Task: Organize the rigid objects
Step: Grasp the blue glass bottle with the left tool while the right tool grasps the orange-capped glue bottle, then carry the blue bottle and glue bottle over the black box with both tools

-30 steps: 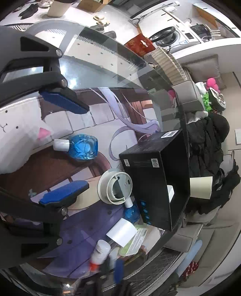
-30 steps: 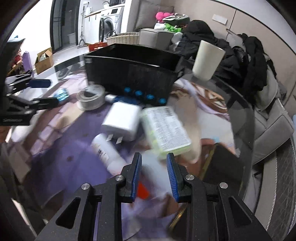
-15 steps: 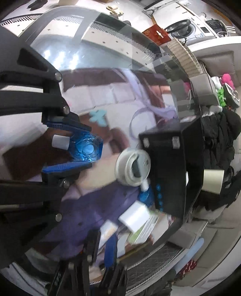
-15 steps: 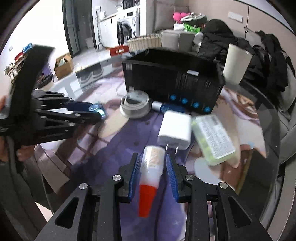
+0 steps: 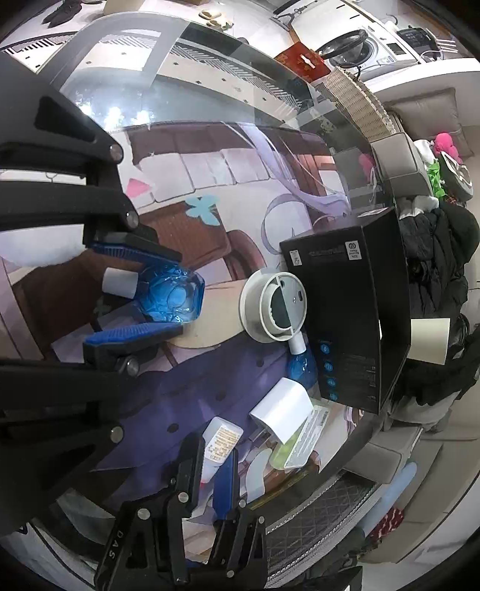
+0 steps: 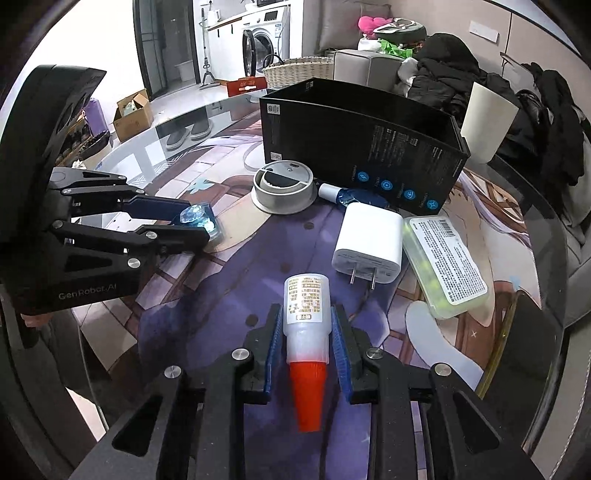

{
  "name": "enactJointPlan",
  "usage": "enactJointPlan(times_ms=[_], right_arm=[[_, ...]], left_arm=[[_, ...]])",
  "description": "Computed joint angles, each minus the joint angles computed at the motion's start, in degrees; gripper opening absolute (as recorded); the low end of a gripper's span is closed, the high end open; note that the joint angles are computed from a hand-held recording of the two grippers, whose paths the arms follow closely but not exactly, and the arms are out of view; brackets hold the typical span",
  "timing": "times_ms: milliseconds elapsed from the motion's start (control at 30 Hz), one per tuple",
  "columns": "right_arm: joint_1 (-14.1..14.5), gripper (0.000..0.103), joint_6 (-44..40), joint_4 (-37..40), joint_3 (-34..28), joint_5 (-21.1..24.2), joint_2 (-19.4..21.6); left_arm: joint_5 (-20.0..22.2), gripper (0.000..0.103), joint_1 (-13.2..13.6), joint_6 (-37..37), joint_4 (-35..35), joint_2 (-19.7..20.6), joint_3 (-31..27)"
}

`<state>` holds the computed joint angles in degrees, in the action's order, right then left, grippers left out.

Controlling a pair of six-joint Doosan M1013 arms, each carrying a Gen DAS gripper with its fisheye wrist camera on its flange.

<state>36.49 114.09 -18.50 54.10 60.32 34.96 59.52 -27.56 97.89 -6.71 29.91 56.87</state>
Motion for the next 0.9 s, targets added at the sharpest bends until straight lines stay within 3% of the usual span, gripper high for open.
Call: enactJointPlan(times_ms=[267, 433, 567, 767, 900], right_arm=[[0.2, 0.025, 1.2, -1.1, 0.8, -1.7, -0.8], [0.7, 0.025, 4.9, -5.6, 2.4, -6.7, -2.5], [2.1, 0.025, 12.7, -16.7, 5.0, -12.7, -4.7], [4.7, 0.025, 32.2, -42.7, 10.1, -20.1, -8.0], [5.7, 0.023, 38.9, -52.5, 11.5, -21.3, -9.0]], left_arm=[[-0.8, 0.029, 0.1, 0.0, -1.0, -0.4, 0.1], [-8.8, 0.029, -0.2, 2.1, -2.1, -2.7, 1.9], [-17.8, 0.029, -0.5, 3.8, -2.8, -5.3, 4.3], [-33.2, 0.029, -1.0, 7.3, -5.1, -9.4, 9.6], [-34.2, 0.029, -0.7, 8.7, -7.4, -9.4, 9.1]])
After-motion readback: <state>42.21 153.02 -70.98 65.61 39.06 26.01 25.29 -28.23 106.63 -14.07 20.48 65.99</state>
